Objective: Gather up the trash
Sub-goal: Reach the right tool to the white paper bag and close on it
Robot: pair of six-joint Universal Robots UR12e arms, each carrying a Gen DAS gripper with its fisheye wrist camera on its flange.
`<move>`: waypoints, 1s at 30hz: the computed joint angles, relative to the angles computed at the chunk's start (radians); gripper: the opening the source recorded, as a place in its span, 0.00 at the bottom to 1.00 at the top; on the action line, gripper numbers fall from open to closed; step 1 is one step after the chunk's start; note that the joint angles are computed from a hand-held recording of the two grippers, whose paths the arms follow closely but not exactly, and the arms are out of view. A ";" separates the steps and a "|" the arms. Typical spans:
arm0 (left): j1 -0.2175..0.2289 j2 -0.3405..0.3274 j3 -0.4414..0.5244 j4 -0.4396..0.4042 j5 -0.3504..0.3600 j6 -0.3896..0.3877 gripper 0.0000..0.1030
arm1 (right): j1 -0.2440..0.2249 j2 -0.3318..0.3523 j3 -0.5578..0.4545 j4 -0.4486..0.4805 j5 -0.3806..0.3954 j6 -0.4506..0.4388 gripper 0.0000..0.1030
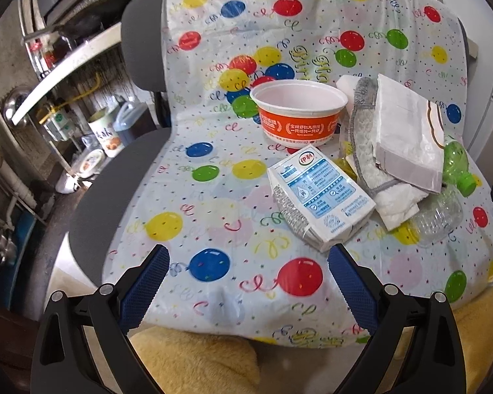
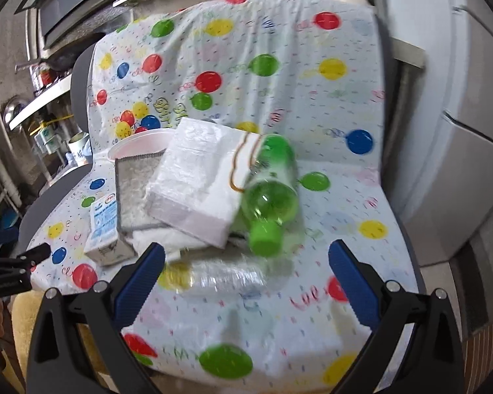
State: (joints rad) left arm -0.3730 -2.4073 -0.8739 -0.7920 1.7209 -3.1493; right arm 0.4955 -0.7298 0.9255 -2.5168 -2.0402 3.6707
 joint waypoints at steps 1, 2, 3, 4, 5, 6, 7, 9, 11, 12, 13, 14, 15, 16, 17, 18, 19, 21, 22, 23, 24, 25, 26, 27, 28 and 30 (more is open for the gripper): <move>0.002 -0.010 0.018 -0.013 -0.005 -0.003 0.93 | -0.004 0.013 -0.024 0.012 0.009 -0.013 0.94; 0.003 -0.021 0.034 -0.010 -0.005 -0.004 0.93 | -0.010 0.029 -0.052 0.010 0.026 -0.030 0.94; 0.001 -0.035 0.050 0.006 0.013 0.000 0.93 | -0.014 0.042 -0.071 0.002 0.035 -0.041 0.94; -0.001 -0.048 0.069 0.015 0.033 0.001 0.93 | -0.018 0.057 -0.097 0.004 0.039 -0.047 0.94; -0.002 -0.059 0.087 0.019 0.049 -0.002 0.93 | -0.024 0.075 -0.129 0.017 0.045 -0.053 0.94; -0.003 -0.075 0.113 0.018 0.063 -0.006 0.93 | -0.029 0.086 -0.150 0.023 0.056 -0.059 0.92; -0.003 -0.088 0.139 0.000 0.069 -0.009 0.93 | -0.035 0.104 -0.182 0.036 0.071 -0.068 0.85; -0.001 -0.111 0.191 -0.044 0.059 -0.017 0.93 | -0.047 0.141 -0.255 0.083 0.093 -0.077 0.81; 0.006 -0.124 0.217 -0.058 0.031 -0.031 0.93 | -0.054 0.165 -0.300 0.108 0.105 -0.081 0.78; 0.007 -0.131 0.230 -0.061 0.025 -0.030 0.93 | -0.059 0.178 -0.323 0.117 0.116 -0.092 0.75; 0.008 -0.139 0.244 -0.067 0.025 -0.024 0.93 | -0.062 0.192 -0.349 0.130 0.117 -0.101 0.73; 0.007 -0.145 0.253 -0.072 0.025 -0.016 0.93 | -0.065 0.206 -0.374 0.143 0.115 -0.111 0.72; 0.008 -0.148 0.259 -0.075 0.023 -0.010 0.93 | -0.068 0.216 -0.392 0.156 0.115 -0.115 0.71; 0.008 -0.156 0.273 -0.083 0.023 -0.003 0.93 | -0.073 0.226 -0.410 0.168 0.121 -0.114 0.71; 0.008 -0.158 0.274 -0.085 0.023 -0.002 0.93 | -0.078 0.232 -0.418 0.171 0.135 -0.110 0.71; 0.009 -0.162 0.281 -0.091 0.023 -0.003 0.93 | -0.083 0.236 -0.423 0.166 0.151 -0.105 0.71; 0.010 -0.165 0.286 -0.098 0.018 -0.006 0.93 | -0.088 0.240 -0.427 0.161 0.174 -0.101 0.71; 0.012 -0.167 0.291 -0.110 0.015 -0.013 0.93 | -0.096 0.244 -0.430 0.154 0.219 -0.105 0.64; 0.012 -0.165 0.287 -0.113 0.016 -0.017 0.93 | -0.099 0.243 -0.426 0.147 0.243 -0.105 0.56; 0.012 -0.160 0.279 -0.111 0.017 -0.018 0.93 | -0.100 0.238 -0.415 0.133 0.255 -0.102 0.51; 0.013 -0.154 0.268 -0.107 0.017 -0.018 0.93 | -0.099 0.232 -0.405 0.123 0.260 -0.099 0.40; 0.013 -0.144 0.250 -0.100 0.017 -0.017 0.93 | -0.096 0.219 -0.384 0.108 0.269 -0.096 0.27; 0.014 -0.137 0.238 -0.094 0.018 -0.018 0.93 | -0.095 0.210 -0.368 0.095 0.275 -0.094 0.22; 0.014 -0.127 0.222 -0.088 0.019 -0.017 0.93 | -0.092 0.192 -0.339 0.073 0.284 -0.094 0.11; 0.014 -0.121 0.211 -0.082 0.021 -0.016 0.93 | -0.088 0.174 -0.310 0.051 0.289 -0.096 0.05; 0.012 -0.106 0.184 -0.068 0.027 -0.011 0.93 | -0.076 0.152 -0.284 0.016 0.273 -0.120 0.03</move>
State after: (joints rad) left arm -0.3611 -2.5132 -0.6896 -0.8595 1.7478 -3.1601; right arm 0.4197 -0.5775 0.6417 -2.5008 -1.7677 3.5508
